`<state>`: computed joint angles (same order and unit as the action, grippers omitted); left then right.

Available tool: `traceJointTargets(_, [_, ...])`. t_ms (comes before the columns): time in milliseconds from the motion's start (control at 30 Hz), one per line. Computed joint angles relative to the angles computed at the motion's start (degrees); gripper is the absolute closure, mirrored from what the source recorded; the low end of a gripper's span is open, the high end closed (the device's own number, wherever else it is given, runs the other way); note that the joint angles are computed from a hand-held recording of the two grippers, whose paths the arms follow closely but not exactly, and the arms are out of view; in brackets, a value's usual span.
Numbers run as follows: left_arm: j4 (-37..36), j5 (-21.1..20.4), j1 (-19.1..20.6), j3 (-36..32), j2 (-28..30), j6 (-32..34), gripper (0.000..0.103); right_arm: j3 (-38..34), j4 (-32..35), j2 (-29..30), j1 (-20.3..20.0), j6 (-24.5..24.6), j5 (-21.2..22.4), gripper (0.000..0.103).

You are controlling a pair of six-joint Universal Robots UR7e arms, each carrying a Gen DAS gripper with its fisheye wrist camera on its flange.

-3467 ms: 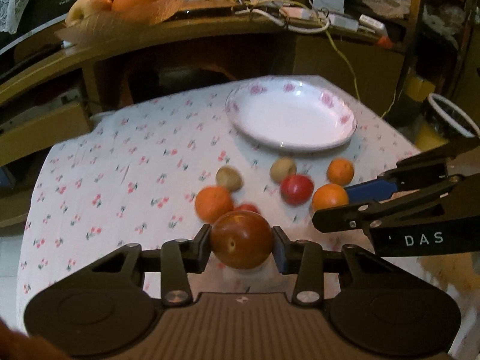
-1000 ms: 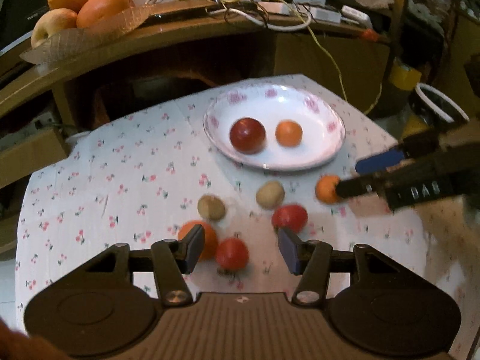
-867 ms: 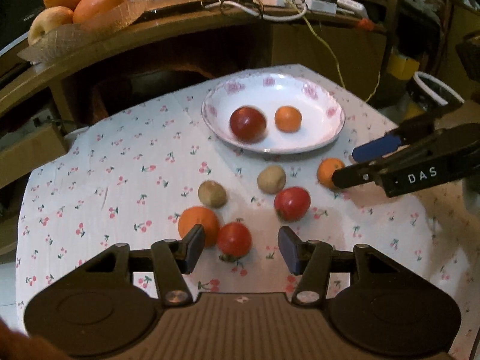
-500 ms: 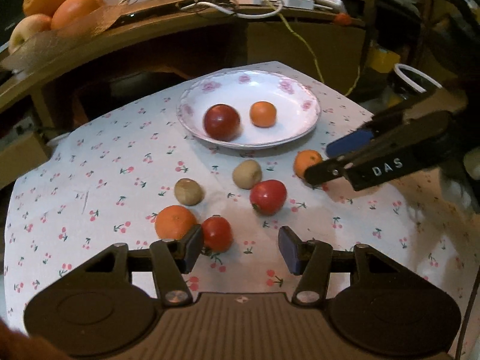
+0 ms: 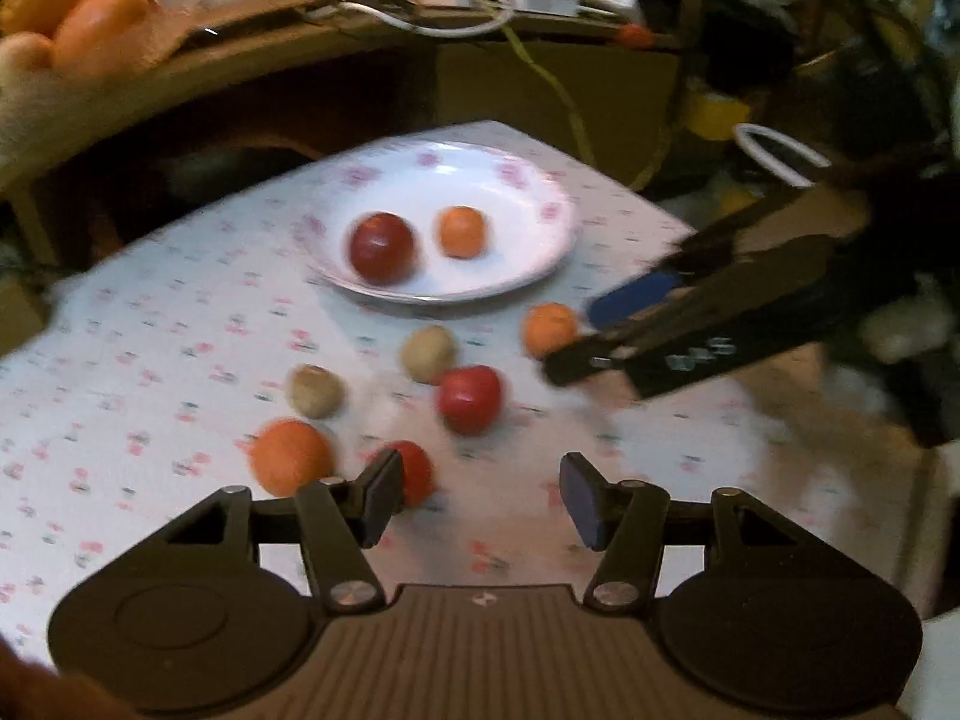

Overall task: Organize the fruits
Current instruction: 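Withdraw both open tools from the plate back toward the remaining fruits, then grasp a red tomato with the left tool while the right tool grasps a tangerine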

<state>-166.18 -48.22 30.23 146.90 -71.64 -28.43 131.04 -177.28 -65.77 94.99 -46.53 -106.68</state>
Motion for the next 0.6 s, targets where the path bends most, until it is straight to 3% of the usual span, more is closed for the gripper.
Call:
traceJointTargets(400, [3.3,6.1,-0.5,0.4,3.4,-4.2,0.041,0.2,-3.7,1.4,-0.3,-1.6,0.0,0.05])
traceJointTargets(600, [-0.2,7.1,-0.2,0.6,5.3,-5.0,0.041,0.0,-4.8,2.3,-0.1,-1.8,0.2,0.048])
